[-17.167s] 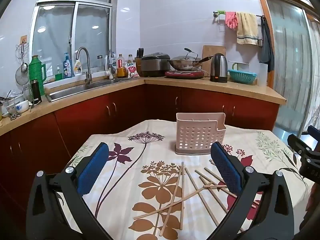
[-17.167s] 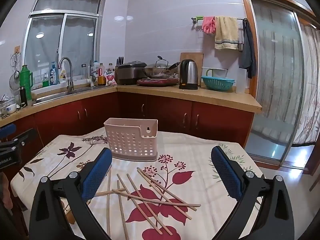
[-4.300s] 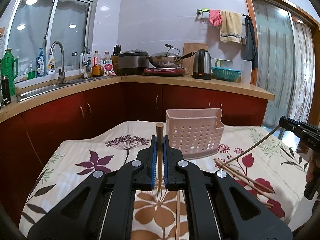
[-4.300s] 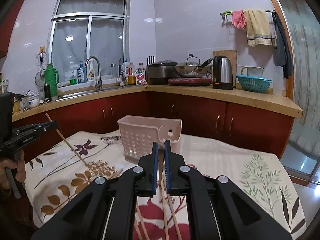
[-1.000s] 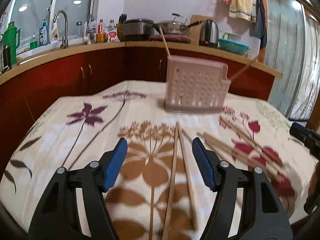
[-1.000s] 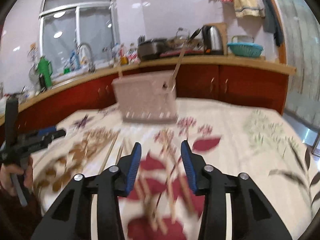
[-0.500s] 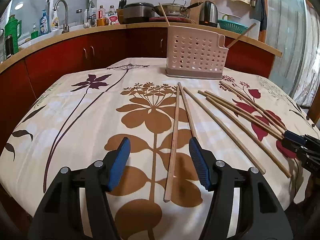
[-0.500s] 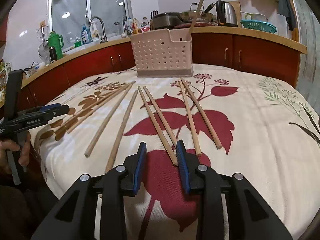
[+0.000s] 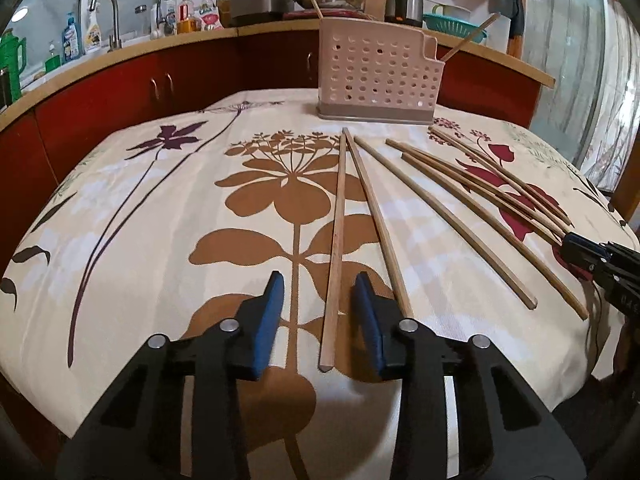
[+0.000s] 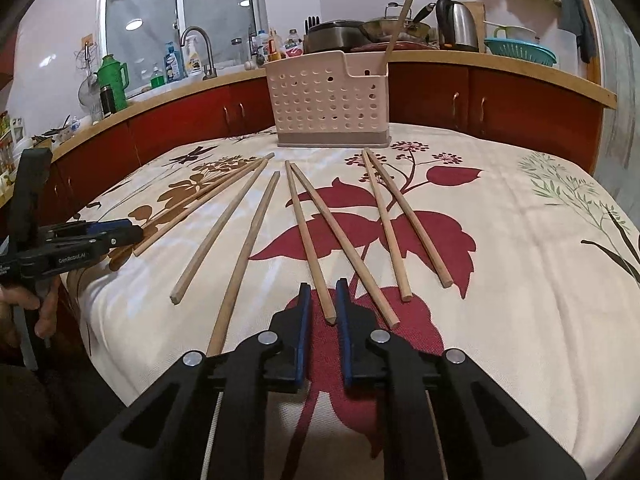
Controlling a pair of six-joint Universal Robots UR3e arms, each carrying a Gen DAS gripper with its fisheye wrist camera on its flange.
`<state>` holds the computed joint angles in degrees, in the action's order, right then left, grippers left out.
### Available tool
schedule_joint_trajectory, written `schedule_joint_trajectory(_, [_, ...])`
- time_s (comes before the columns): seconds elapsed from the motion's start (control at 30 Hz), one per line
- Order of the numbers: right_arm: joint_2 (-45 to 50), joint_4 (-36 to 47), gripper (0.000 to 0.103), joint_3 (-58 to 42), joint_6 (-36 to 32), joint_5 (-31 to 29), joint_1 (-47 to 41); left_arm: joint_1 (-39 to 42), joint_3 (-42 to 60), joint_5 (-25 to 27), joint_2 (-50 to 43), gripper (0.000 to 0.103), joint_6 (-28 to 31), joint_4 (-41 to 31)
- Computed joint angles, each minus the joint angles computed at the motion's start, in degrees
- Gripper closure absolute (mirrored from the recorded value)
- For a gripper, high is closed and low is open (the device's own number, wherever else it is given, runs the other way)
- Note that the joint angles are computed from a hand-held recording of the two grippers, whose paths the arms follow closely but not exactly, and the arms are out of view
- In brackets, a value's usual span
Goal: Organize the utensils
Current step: 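Lower both tools to the table and close each on another chopstick, then lift the held chopsticks with both tools toward the pink caddy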
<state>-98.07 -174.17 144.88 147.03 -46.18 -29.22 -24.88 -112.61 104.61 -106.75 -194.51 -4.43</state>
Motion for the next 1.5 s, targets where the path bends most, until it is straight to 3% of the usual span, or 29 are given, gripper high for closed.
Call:
schedule_joint_trajectory(0.1, [0.0,0.3,0.094,-0.2,-0.2,-0.1,0.1,0.2,-0.6,-0.3,0.4,0.072,0.2,0.4])
schedule_joint_trajectory(0.3, [-0.9,0.4,0.095,0.5,-0.7,0.3,0.1,-0.2,-2.4,-1.5,1.4,0.095,3.0,1.8])
schedule_joint_trajectory(0.6, [-4.9,2.7,0.095,1.0,-0.5,1.9,-0.8,-0.4,-3.4,-1.4,2.4,0.096,3.2,2.0])
schedule_joint_trajectory(1.03, [-17.6,11.1,0.097,-2.8,2.7,8.3,-4.7,0.0,-2.6,2.9,10.0,0.096,2.8,4.4])
schedule_joint_trajectory(1.3, [-15.2,9.2,0.097,-6.9,7.3,9.2,-3.8,0.8,-0.5,3.7,12.5,0.096,3.0,4.8])
schedule_joint_trajectory(1.5, [-6.8,0.5,0.097,-14.3,14.9,7.9,0.1,2.5,2.0,2.5,12.5,0.096,4.0,4.1])
